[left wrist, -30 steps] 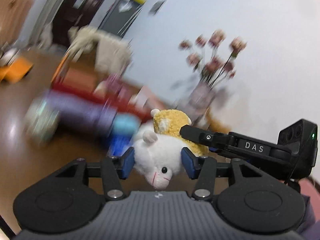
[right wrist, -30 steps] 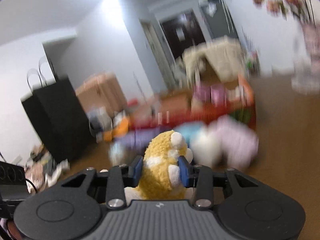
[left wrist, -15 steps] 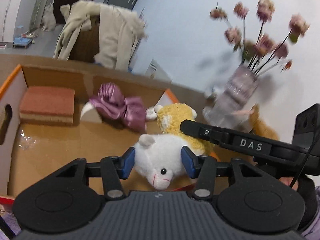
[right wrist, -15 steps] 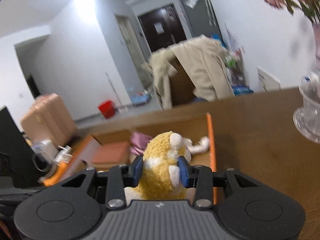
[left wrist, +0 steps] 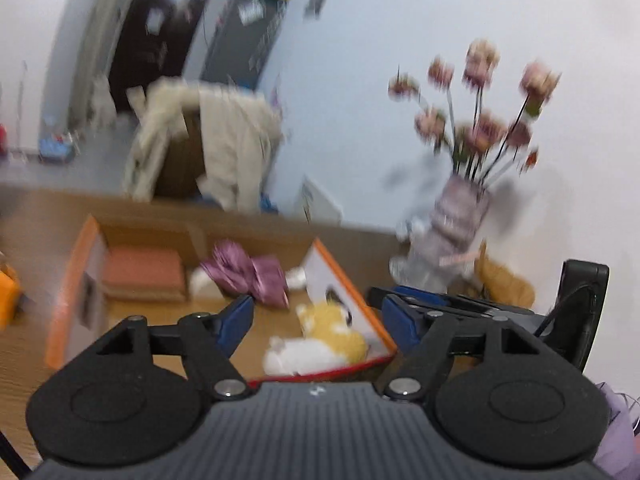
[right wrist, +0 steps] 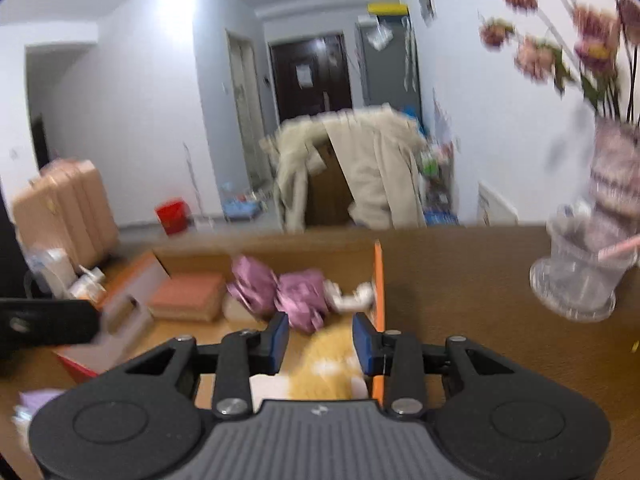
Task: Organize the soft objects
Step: 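Carry the plush sheep into the box and open the left tool, then move the left tool back and close it on the purple cloth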
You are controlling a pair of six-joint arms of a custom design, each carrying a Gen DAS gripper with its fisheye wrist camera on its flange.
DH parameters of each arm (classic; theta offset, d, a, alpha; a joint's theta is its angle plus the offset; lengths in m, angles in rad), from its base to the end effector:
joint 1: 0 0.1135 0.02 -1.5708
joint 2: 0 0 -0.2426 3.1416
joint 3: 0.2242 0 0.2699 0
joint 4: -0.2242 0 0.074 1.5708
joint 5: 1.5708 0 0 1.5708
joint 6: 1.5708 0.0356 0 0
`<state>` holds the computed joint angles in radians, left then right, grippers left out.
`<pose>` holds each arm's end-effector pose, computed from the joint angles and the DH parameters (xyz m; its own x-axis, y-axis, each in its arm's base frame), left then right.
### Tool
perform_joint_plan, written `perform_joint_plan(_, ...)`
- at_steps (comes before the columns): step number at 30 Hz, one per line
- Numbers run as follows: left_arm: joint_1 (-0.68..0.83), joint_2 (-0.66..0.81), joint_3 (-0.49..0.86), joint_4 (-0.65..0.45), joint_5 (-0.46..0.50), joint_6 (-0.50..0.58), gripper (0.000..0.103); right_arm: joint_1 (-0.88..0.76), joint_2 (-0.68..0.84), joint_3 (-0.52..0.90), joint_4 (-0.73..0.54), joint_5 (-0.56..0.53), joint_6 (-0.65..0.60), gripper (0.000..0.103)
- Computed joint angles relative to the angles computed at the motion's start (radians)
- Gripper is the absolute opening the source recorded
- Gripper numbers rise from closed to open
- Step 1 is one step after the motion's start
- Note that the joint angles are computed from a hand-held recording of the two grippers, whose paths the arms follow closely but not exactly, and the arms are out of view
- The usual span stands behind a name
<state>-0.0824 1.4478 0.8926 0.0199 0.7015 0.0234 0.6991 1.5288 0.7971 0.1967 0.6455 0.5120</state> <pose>0.3295 -0.0503 0.2149 -0.4938 0.0587 -0.8676 0.6278 0.7144 -0.3090 0.2693 0.1984 0.1725 -0.3980 0.1767 -0.9002 0.0884 0.9841 0.1541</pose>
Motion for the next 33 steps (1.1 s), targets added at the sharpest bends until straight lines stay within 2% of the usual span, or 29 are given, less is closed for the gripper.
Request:
perform_joint_plan(1,0.021,-0.058,-0.028,-0.002,-0.006,0.004,0.075,0.021,-0.041,-0.013,0.000,0.017,-0.018,0.044)
perform_joint_plan(5,0.143,-0.295,-0.146,-0.064,-0.019,0.056,0.084,0.135,-0.174,-0.065,-0.003,0.100,-0.075,0.049)
perform_joint_plan(8,0.227,-0.461,-0.256,-0.117,-0.059,0.188,0.086,0.254,-0.235,-0.125,0.042,0.201,-0.096,0.052)
perform_joint_plan(12,0.412,-0.577,-0.364,-0.185,0.072,0.320,0.090,0.446,-0.227,-0.122,-0.053,0.415,0.006,0.053)
perform_joint_plan(15,0.564,-0.588,-0.417,-0.257,0.193,0.426,0.093,0.586,-0.131,-0.040,-0.280,0.543,0.247,0.055)
perform_joint_plan(19,0.792,-0.502,-0.449,-0.402,0.375,0.712,0.099,0.732,0.095,0.169,-0.765,0.574,0.794,0.056)
perform_joint_plan(21,0.852,-0.396,-0.404,-0.547,0.393,0.883,0.099,0.777,0.190,0.249,-0.902,0.544,0.985,0.056)
perform_joint_plan(23,0.872,-0.357,-0.383,-0.610,0.377,0.979,0.099,0.812,0.272,0.324,-0.987,0.527,1.087,0.056)
perform_joint_plan(26,0.926,-0.339,-0.364,-0.679,0.410,1.088,0.099,0.823,0.324,0.372,-0.975,0.533,1.090,0.056)
perform_joint_plan(28,0.940,-0.286,-0.325,-0.732,0.450,1.139,0.099,0.819,0.333,0.372,-0.910,0.569,1.073,0.056)
perform_joint_plan(29,0.925,-0.279,-0.320,-0.708,0.458,1.105,0.099,0.813,0.331,0.363,-0.866,0.590,1.065,0.056)
perform_joint_plan(30,0.899,-0.283,-0.326,-0.643,0.453,1.027,0.099,0.803,0.319,0.343,-0.799,0.600,1.037,0.056)
perform_joint_plan(33,0.779,-0.232,-0.312,-0.405,0.403,0.749,0.099,0.751,0.258,0.239,-0.486,0.558,0.845,0.056)
